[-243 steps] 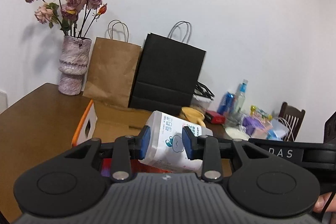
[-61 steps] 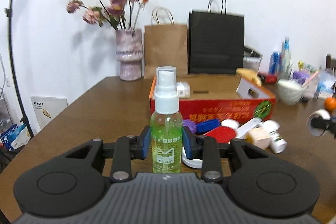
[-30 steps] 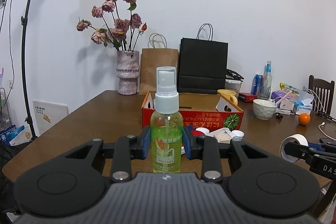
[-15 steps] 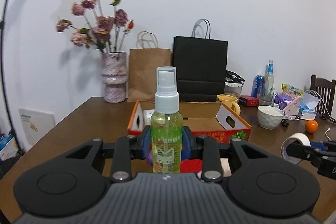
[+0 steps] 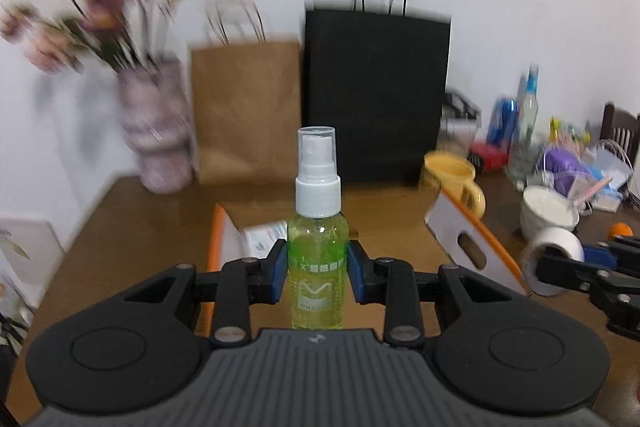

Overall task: Organize rigid objects
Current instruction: 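Lower the spray bottle into the box with the left gripper while the right drops the tape roll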

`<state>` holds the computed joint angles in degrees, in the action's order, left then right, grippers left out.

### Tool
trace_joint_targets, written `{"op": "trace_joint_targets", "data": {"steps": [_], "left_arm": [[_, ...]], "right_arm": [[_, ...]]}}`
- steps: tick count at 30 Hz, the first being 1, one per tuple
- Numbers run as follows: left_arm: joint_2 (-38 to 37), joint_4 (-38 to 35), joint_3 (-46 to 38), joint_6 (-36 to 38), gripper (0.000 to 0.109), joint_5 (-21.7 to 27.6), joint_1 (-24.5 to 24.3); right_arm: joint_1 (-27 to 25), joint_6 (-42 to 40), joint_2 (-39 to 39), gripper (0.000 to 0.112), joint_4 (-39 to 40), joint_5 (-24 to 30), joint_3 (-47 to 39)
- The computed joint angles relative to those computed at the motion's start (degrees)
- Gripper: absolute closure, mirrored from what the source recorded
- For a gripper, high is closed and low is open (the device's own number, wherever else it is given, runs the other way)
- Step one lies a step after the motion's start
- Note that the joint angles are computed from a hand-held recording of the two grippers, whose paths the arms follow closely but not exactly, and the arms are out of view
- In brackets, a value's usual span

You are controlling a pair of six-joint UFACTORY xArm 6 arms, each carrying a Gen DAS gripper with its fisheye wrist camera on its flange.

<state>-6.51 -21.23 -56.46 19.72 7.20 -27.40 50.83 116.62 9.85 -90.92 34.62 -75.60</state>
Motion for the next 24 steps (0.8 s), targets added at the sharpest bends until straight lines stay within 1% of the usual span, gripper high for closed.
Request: {"op": "trace_joint_targets", "data": {"steps": [1, 2, 3, 4, 5, 7, 8, 9, 10, 12, 13, 14, 16, 18, 19, 20, 22, 23, 24], "left_arm": [[3.43, -1.65, -4.88, 0.67, 0.077, 5.48, 1.1], [6.9, -0.9, -8.99, -0.89, 0.077, 9.52, 1.9], [10.08, 2.26, -12.3, -3.56, 0.077, 12.14, 2.4], [12.22, 5.03, -14.35, -5.51, 0.077, 13.64, 2.57], [15.04, 6.56, -17.34, -5.78, 0.077, 16.47, 2.79], [19.78, 5.27, -22.67, -3.9, 0.077, 22.39, 3.24], [22.77, 6.87, -26.23, -5.51, 0.077, 26.17, 3.41], [24.26, 6.91, -27.73, -5.72, 0.076, 27.55, 3.56], [25.92, 7.32, -29.19, -5.94, 0.076, 28.55, 3.51], [28.42, 10.25, -30.69, -9.03, 0.077, 28.55, 3.22], [29.57, 10.41, -31.71, -9.93, 0.073, 29.05, 3.34], [30.54, 8.94, -32.61, -9.83, 0.064, 29.74, 3.7], [30.33, 5.73, -31.19, -8.27, 0.06, 26.91, 4.17], [29.41, 2.57, -30.0, -6.27, 0.052, 25.67, 4.86], [28.78, -0.13, -29.58, -4.59, 0.048, 25.61, 5.24], [27.63, -2.9, -28.53, -2.71, 0.04, 25.27, 5.81], [25.94, -5.46, -27.4, -0.96, 0.04, 24.36, 5.97], [24.52, -4.97, -26.06, -1.25, 0.036, 23.06, 5.98], [22.84, -2.14, -24.15, -3.23, 0.035, 20.72, 5.76]], "right_arm": [[-2.41, -0.04, 1.96, 0.088, 1.71, -4.09, -2.29], [-4.32, -0.98, 3.96, 0.088, 3.43, -7.39, -4.51], [-5.96, -3.28, 6.39, 0.088, 5.87, -10.25, -7.12], [-7.21, -6.37, 8.9, 0.088, 9.37, -12.54, -9.63], [-8.41, -9.65, 11.23, 0.088, 13.55, -14.79, -11.75], [-10.52, -14.87, 15.91, 0.088, 21.91, -19.17, -15.4], [-11.47, -17.03, 18.26, 0.088, 26.43, -21.43, -16.96], [-12.22, -16.8, 20.27, 0.088, 29.13, -23.23, -18.19], [-12.87, -15.03, 21.97, 0.088, 29.76, -25.11, -19.14], [-12.85, -15.84, 24.97, 0.087, 33.33, -24.28, -21.34], [-12.7, -16.11, 26.11, 0.086, 34.01, -23.55, -22.24], [-12.59, -15.54, 26.83, 0.084, 34.34, -22.72, -22.78], [-12.69, -14.8, 27.22, 0.074, 34.42, -22.12, -22.91], [-12.79, -11.02, 26.55, 0.054, 30.23, -21.97, -22.45], [-12.76, -8.62, 25.97, 0.051, 27.36, -21.59, -22.22], [-12.62, -6.12, 24.95, 0.048, 24.38, -20.92, -21.57], [-12.16, -5.29, 23.21, 0.047, 22.71, -19.47, -20.58], [-11.92, -4.61, 22.08, 0.047, 21.77, -18.66, -19.85], [-11.53, -4.17, 20.91, 0.047, 20.97, -17.74, -19.17]]}}
